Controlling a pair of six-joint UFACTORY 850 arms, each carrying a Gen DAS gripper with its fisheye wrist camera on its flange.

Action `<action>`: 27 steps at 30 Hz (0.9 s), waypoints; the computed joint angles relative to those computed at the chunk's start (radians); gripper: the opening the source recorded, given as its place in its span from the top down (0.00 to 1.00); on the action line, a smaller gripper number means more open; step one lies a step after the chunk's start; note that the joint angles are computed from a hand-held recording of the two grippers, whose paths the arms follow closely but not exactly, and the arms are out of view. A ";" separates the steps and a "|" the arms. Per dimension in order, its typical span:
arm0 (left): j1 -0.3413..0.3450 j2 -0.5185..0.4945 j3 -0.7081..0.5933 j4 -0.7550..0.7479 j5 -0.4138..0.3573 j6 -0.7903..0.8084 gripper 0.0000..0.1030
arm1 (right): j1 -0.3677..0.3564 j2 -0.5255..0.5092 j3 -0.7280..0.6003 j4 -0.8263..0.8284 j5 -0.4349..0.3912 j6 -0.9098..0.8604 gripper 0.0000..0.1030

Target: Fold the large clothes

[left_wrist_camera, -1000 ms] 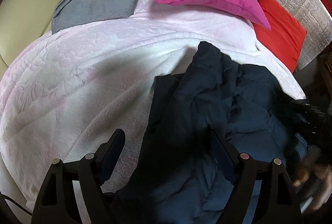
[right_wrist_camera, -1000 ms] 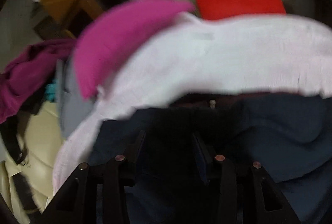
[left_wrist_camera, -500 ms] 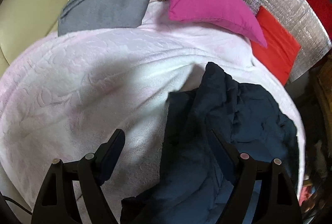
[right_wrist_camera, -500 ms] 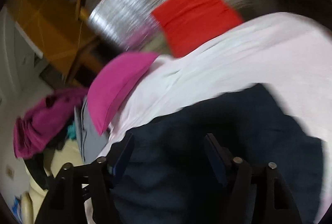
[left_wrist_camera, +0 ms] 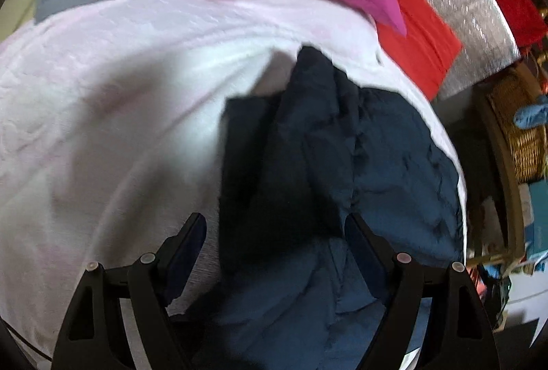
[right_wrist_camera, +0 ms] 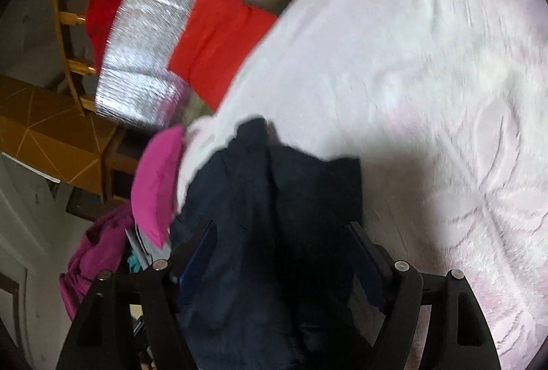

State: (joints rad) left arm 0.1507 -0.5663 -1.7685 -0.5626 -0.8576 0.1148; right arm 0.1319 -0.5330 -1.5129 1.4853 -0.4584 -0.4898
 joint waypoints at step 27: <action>-0.035 -0.044 0.000 -0.161 0.009 0.014 0.22 | 0.092 -0.096 -0.158 -0.406 0.026 0.223 0.32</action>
State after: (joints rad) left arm 0.1161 -0.6100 -1.7684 -0.7237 -0.8490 0.1288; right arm 0.2239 -0.6292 -1.6711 1.0790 -0.4320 -0.2666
